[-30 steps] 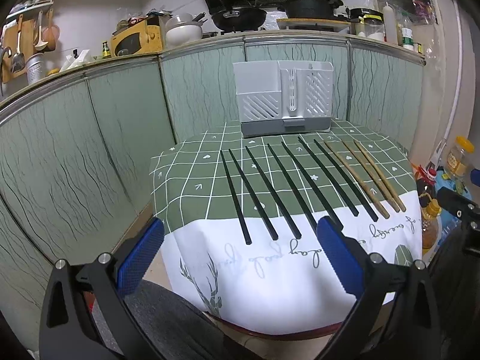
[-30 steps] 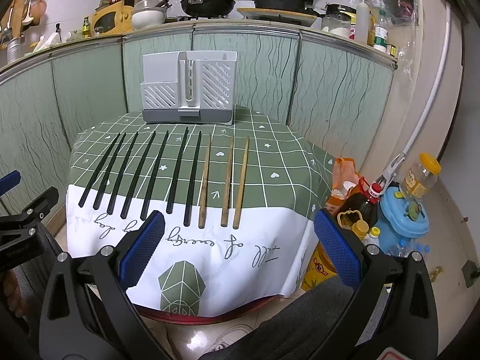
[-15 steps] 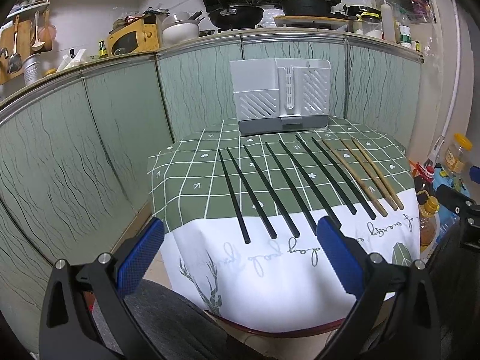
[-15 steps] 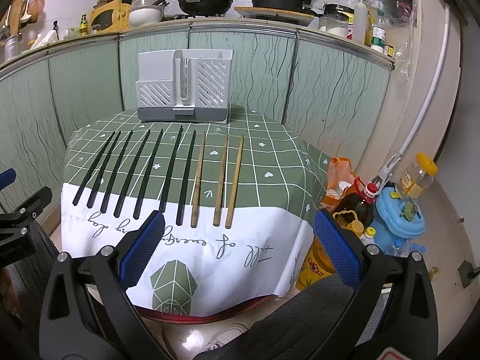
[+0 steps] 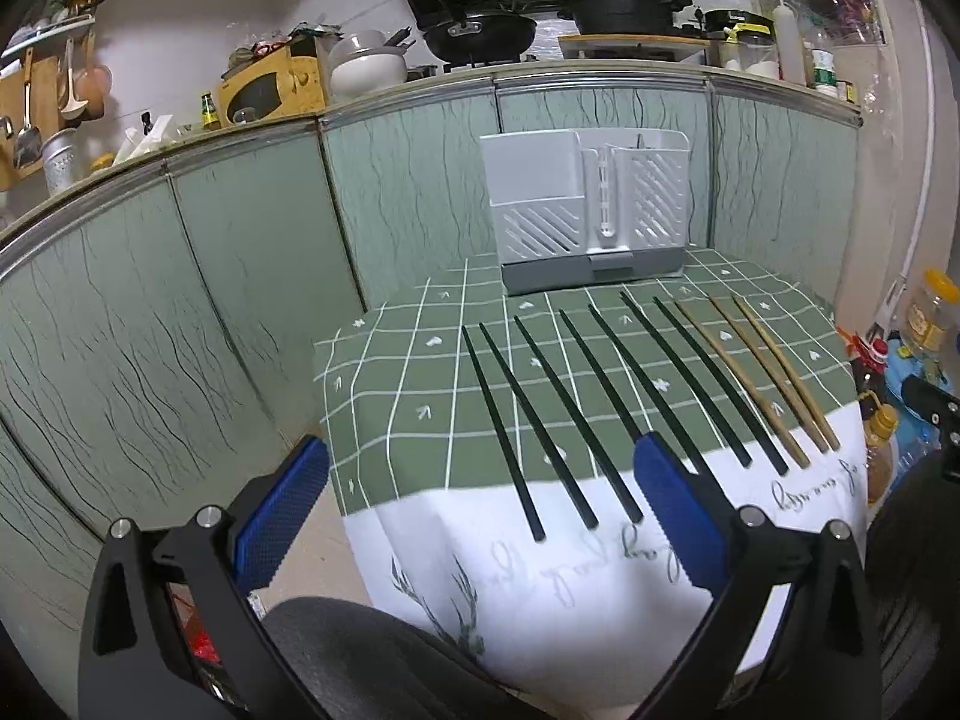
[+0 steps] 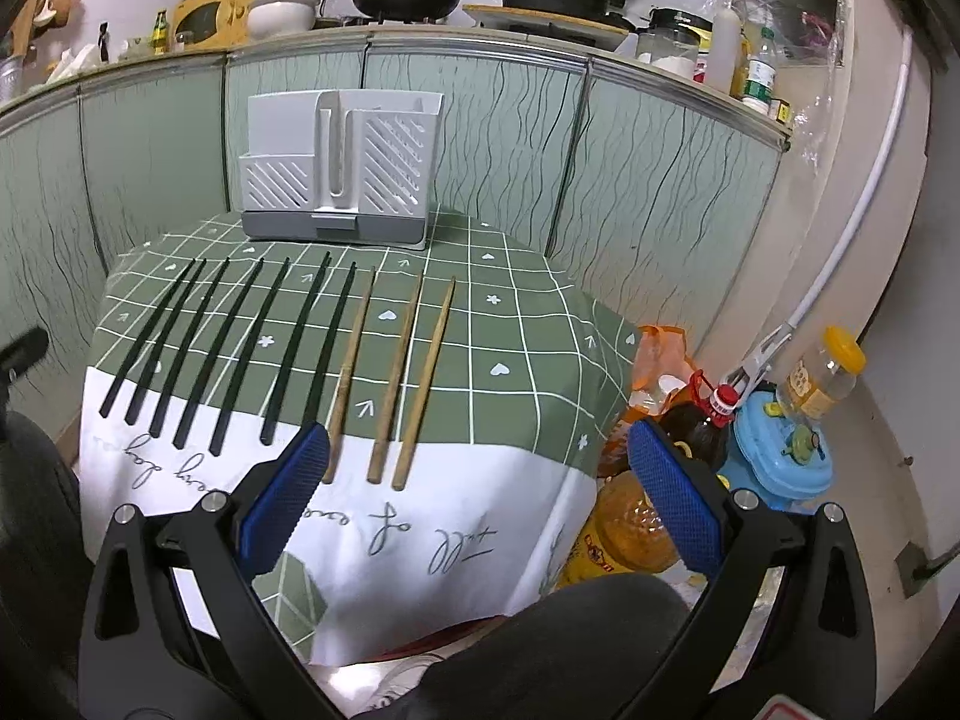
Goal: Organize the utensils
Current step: 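Move both tools toward the row of chopsticks on the cloth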
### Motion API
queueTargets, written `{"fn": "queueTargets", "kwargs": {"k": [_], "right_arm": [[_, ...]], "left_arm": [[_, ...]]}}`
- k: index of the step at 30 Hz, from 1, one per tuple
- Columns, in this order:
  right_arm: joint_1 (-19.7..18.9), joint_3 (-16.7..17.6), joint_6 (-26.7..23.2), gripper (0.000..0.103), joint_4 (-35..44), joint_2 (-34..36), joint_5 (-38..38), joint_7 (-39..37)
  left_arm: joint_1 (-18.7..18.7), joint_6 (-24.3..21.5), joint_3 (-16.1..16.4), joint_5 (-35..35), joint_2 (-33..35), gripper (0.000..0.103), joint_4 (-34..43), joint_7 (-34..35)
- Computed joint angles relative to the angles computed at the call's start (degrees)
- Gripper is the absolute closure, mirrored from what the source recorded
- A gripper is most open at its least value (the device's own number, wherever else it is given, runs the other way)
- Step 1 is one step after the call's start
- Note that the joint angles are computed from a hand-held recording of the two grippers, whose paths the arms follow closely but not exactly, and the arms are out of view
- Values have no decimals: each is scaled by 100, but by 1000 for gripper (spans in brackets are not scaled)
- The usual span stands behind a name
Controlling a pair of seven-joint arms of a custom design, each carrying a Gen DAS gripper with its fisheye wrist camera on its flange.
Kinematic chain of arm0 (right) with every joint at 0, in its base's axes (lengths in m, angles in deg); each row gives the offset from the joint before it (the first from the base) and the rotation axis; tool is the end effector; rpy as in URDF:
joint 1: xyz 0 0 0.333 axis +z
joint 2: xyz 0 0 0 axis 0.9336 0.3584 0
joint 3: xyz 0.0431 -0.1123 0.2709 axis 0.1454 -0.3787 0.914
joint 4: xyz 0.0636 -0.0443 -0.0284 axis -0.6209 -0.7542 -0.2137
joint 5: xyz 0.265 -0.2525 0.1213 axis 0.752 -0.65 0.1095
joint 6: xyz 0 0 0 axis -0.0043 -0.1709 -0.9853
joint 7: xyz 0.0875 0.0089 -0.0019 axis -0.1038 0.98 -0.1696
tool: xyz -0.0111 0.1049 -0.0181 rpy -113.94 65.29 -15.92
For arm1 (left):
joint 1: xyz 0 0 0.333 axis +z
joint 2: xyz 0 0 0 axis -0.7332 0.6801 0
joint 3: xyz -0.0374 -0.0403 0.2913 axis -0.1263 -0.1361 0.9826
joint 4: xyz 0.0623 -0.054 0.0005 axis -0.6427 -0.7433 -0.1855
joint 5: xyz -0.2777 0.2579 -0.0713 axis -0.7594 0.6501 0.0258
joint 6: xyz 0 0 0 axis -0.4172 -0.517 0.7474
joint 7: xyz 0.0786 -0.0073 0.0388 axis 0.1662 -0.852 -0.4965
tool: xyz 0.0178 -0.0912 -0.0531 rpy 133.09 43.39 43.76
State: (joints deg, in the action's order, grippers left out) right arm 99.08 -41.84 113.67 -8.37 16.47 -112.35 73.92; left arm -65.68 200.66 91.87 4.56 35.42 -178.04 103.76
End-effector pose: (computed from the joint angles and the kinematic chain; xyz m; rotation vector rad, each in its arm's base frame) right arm 0.6973 0.3263 0.4220 -1.7841 1.5496 -0.9548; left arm 0.6713 -0.2145 0.4428 -1.6167 1.5183 -0.6697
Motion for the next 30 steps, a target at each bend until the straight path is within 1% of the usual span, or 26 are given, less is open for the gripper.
{"fn": "queueTargets", "kwargs": {"k": [2,5,8,10,14,17,20,24,27,30], "right_arm": [[-72,40,38,7,127,84,66,-98],[-295,244,209,7,286,191,376,-462],[-386,280,383,7,420,277,607,-698],[-427,308,430,7,508,327,766,-866],[-512,389,421,7,771,476,1091,-1246],[-583,473,471,7,869,548,1354,-1494],[-542,396,488,7,957,602,1458,-1565],[-503,311,554,7,1019,649,1511,-1603],[-557,395,458,7,1171,745,1636,-1754],[-635,534,328,7,1366,885,1825,-1985]], "left_arm": [[63,43,-22,-130,55,5,79,111],[128,96,-19,-415,168,5,234,352],[135,153,42,-627,252,5,360,540],[175,304,65,-805,281,5,386,662],[154,359,159,-1120,368,5,496,935],[82,428,277,-1188,398,5,520,984],[22,516,383,-1181,414,5,525,963],[-96,610,557,-984,428,5,520,764],[-80,609,542,-999,491,5,573,779],[-27,625,498,-1162,588,5,629,891]]}}
